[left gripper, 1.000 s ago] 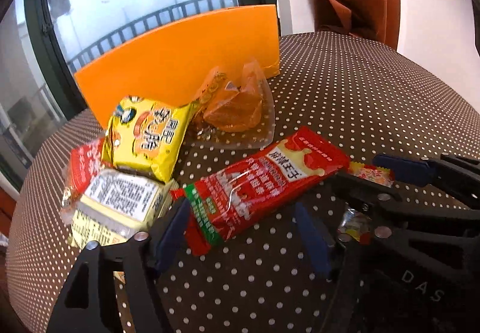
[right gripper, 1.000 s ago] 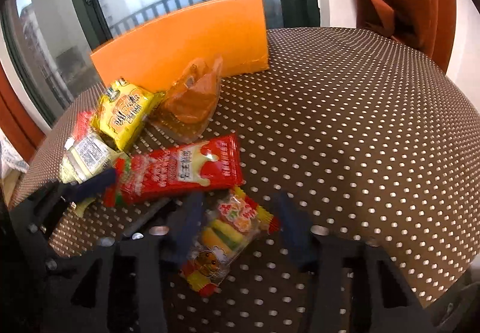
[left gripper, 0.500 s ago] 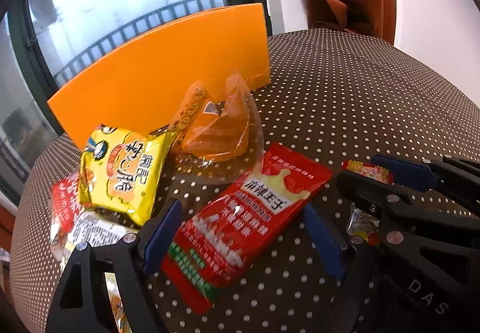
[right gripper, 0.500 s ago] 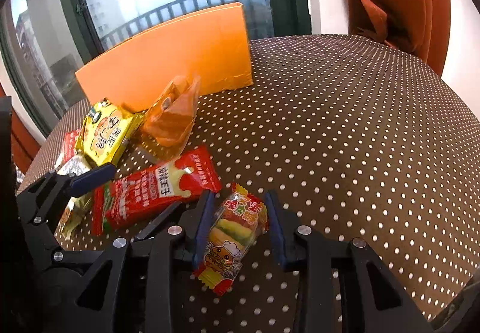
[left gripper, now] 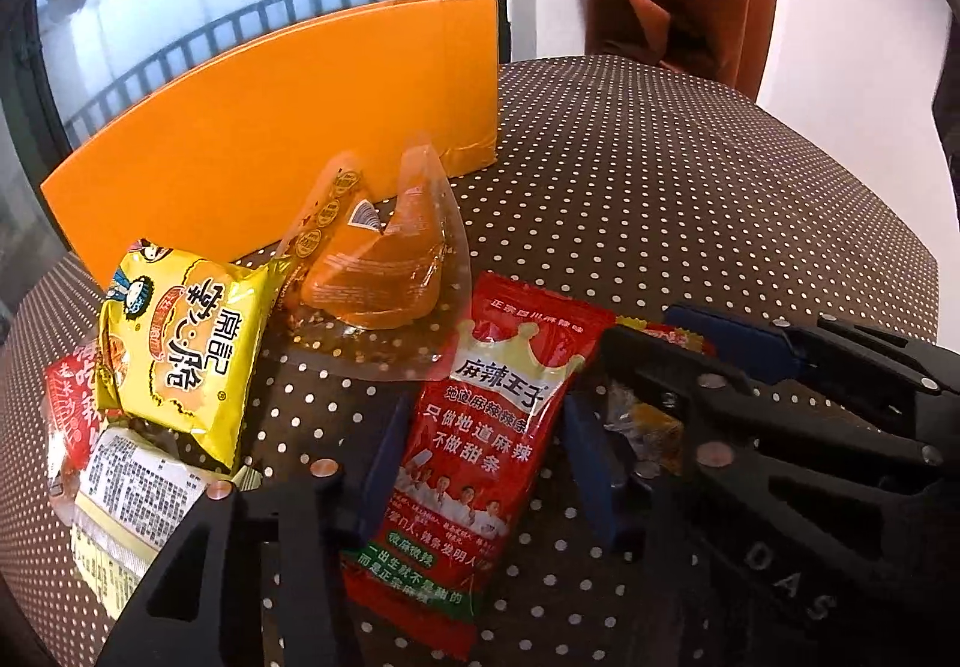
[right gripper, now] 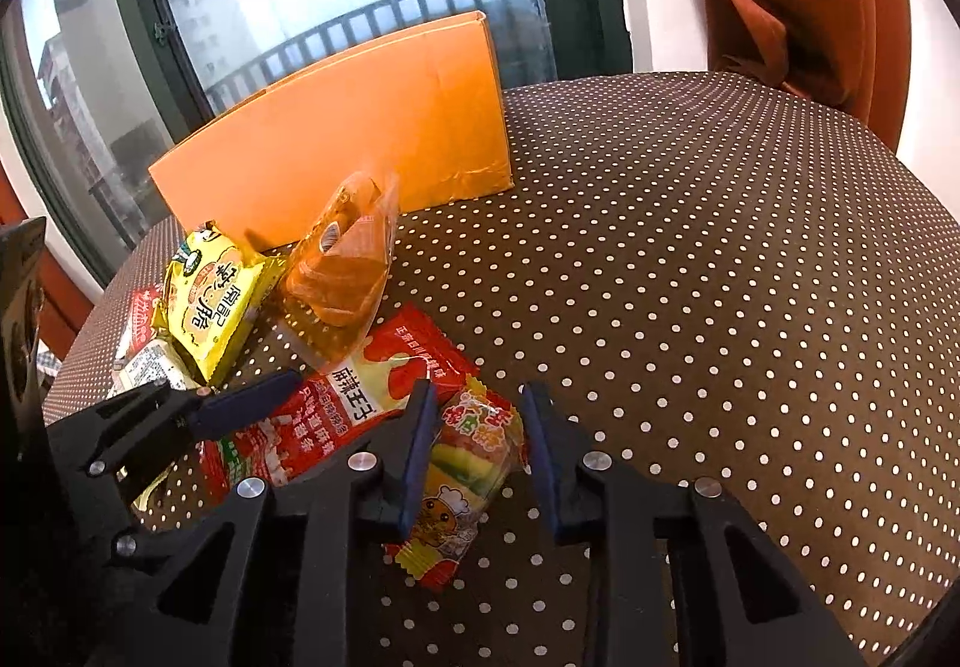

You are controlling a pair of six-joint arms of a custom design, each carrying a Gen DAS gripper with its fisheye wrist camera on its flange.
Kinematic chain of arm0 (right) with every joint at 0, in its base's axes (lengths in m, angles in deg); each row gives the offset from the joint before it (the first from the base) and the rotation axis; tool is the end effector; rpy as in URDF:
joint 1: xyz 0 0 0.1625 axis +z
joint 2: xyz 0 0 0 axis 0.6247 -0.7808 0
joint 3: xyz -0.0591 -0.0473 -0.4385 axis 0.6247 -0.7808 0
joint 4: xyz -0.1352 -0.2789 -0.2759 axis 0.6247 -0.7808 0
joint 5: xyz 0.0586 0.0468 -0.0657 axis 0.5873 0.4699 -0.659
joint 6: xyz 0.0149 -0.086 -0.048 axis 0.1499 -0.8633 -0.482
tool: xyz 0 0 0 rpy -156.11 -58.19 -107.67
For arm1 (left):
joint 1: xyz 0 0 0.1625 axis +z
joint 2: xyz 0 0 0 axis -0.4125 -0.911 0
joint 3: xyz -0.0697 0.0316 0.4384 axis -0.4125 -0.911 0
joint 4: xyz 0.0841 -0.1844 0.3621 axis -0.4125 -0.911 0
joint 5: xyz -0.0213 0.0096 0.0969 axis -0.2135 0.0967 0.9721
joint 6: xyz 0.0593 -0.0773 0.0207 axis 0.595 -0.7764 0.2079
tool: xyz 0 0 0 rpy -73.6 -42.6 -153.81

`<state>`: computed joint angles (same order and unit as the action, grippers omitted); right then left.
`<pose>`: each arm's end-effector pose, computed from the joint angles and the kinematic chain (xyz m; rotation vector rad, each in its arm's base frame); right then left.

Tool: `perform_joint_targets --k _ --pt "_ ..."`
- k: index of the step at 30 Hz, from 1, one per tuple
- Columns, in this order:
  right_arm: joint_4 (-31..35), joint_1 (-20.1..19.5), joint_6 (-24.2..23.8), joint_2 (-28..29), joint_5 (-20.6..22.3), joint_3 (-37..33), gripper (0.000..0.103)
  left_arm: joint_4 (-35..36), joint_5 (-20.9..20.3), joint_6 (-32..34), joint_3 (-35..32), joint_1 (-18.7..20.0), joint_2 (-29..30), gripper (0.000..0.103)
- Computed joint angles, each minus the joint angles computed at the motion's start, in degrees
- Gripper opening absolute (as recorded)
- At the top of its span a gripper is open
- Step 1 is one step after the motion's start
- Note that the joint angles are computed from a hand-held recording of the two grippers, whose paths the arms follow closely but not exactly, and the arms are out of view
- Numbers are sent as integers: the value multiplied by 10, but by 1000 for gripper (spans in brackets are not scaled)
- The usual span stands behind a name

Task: Organize snacks
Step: 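Lift both held packets and carry them over the orange box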

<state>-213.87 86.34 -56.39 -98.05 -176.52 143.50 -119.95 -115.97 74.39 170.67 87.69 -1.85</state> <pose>0.3618 -0.4104 -0.1042 0.3239 -2.3797 0.9552 -0.0109 -0.4508 0.2527 0.8736 2.2963 -0.6176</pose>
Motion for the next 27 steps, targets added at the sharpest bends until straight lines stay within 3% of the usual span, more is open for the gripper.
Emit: perform_joint_targets --k 1,5,8,11,14,19,27 --pt "1 0 2 0 1 0 35 -12 7 1 6 -5 3 50" --pt "32 2 31 -3 -17 -2 58 -38 19 4 27 -15 -2 48" --pt "46 7 54 -5 -30 0 63 -46 23 -2 36 -18 -6 48" --pt "68 14 81 -8 -43 5 62 -48 25 -4 43 -19 -14 47" --pt "72 18 82 -9 -32 9 39 -52 26 -2 51 -21 -21 46" --pt "79 24 80 -6 -29 5 36 -32 17 -13 54 -15 -45 45" --pt "63 44 39 -2 -37 -11 36 -27 20 -24 62 -27 -94 45"
